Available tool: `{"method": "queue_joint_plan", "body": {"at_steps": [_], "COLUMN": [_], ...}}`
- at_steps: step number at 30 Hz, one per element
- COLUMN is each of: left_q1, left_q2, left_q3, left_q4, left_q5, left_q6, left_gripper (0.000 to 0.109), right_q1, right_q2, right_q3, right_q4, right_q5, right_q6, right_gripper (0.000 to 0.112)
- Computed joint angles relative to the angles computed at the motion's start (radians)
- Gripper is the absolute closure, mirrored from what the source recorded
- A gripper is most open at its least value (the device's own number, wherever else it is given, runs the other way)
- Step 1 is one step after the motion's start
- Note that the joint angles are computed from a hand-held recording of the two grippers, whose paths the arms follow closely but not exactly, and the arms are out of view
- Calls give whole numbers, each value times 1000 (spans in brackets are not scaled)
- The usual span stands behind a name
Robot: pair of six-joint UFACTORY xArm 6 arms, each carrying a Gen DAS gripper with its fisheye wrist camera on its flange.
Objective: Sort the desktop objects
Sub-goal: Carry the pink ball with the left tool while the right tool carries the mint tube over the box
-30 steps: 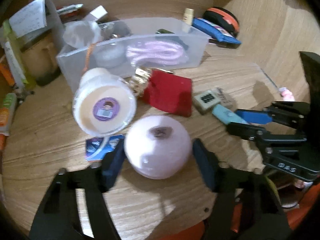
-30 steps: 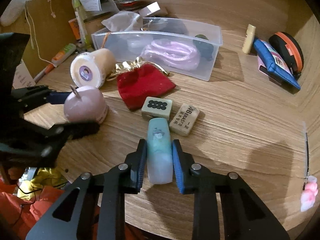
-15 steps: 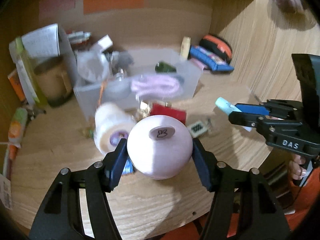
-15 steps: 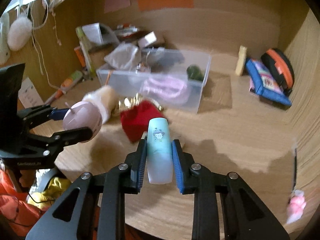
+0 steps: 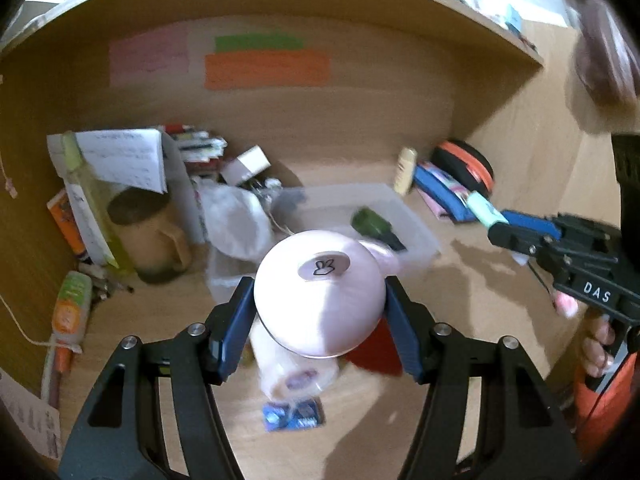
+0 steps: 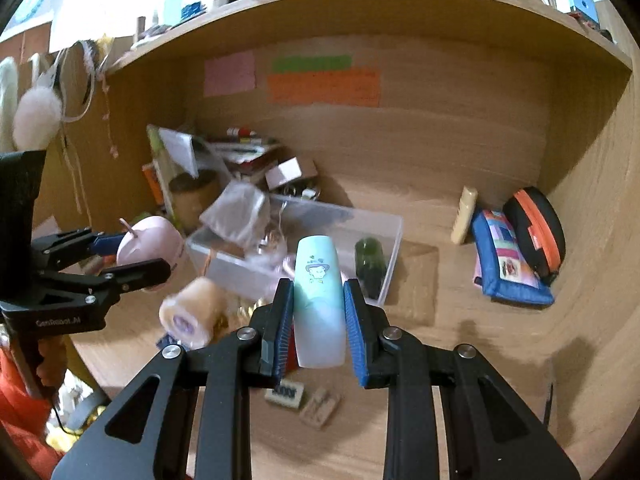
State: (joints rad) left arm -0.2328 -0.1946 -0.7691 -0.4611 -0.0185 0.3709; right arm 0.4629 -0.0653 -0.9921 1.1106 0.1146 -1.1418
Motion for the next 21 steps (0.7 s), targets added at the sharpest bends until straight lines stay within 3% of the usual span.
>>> {"method": "queue_joint_plan", "body": {"at_steps": [4, 11, 14, 21], "left_q1": [5, 35, 53, 102], "left_q2": [50, 147, 191, 300], "left_q3": [-89, -229, -279, -381], "left_q4": [-247, -420, -421, -275], "left_q5": [12, 54, 77, 148], "left_q6": [202, 344, 329, 165], "left_gripper": [46, 46, 46, 46], "right_q1": [-6, -22, -32, -55], "right_q2": [56, 182, 233, 349], "right_q3": [-70, -202, -257, -394], "right_q4": [-18, -200, -272, -351], "right_q5": [19, 57, 81, 161], "right_q6": [57, 253, 327, 440], "right_gripper": [89, 89, 89, 89]}}
